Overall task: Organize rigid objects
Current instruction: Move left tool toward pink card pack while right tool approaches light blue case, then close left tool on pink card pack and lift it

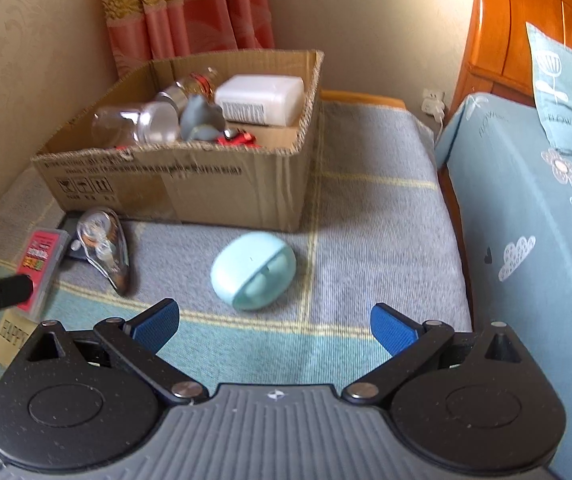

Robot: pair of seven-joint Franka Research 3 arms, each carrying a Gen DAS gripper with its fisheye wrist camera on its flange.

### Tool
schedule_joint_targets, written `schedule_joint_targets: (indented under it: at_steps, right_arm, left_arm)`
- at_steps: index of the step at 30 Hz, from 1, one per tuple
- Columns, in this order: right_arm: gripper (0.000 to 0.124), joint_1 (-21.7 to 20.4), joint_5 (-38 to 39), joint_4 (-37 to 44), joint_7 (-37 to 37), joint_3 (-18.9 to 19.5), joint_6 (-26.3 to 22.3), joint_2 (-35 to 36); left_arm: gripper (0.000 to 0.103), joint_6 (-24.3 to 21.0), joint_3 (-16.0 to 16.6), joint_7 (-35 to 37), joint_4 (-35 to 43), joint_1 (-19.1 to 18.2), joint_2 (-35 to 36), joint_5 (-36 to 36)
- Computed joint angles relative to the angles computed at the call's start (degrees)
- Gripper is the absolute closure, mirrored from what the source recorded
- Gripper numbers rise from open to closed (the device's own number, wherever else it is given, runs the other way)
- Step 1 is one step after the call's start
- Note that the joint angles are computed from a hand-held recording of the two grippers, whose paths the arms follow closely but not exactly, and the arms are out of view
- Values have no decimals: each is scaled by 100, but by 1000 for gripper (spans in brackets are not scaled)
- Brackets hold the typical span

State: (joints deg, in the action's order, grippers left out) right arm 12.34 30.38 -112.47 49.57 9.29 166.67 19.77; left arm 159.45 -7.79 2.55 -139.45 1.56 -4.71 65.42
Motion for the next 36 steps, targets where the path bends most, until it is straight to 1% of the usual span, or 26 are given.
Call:
schedule_joint_targets:
  at_steps: [2, 8, 13, 14, 18, 19, 21, 25, 30, 32, 34, 35, 36]
  right_arm:
    - [21, 148, -210, 27, 254, -163, -22, 53]
    - [21, 281, -525, 123, 574, -231, -1, 191]
    - [21, 420, -896, 243, 814, -330, 10, 355]
    - [21, 449, -966, 263, 867, -351, 22, 387]
    - [21, 612, -1318, 378, 1189, -525, -87, 494]
    - [21, 632, -1393, 365, 1236, -545, -47, 503]
    - [21, 552, -1393, 329, 1204, -453, 12, 498]
    - [21, 424, -1319, 247, 1077, -303, 150, 490]
    - [21, 501, -1398, 251, 1211, -389, 105, 472]
    - [21, 505, -1419, 248, 1238, -392, 107, 470]
    - [21, 486, -1418, 245, 1229, -370, 126, 476]
    - [21, 476, -1414, 241, 1221, -359, 136, 477]
    - [21, 471, -1411, 236, 1219, -353, 144, 477]
  left_arm:
    - [1, -78, 10, 69, 4, -3, 88, -69]
    - [1, -73, 102, 209, 32, 5, 275, -201]
    - [1, -102, 174, 493, -72, 16, 311, -571]
    - [1, -37, 193, 390, -138, 39, 266, -496]
    - [1, 181, 240, 369, -409, 158, 87, -567]
    - [1, 219, 243, 355, -475, 197, 38, -549]
    - [1, 246, 242, 376, -609, 267, -75, -594]
    - [1, 44, 191, 364, -777, 406, -267, -622]
    - [1, -303, 182, 39, -803, 576, -339, -743]
    - [1, -408, 181, 71, -790, 578, -347, -873]
    - [1, -429, 189, 327, -737, 542, -318, -1056]
    - [1, -342, 203, 499, -735, 519, -324, -1157]
    - [1, -136, 225, 614, -766, 521, -347, -1176]
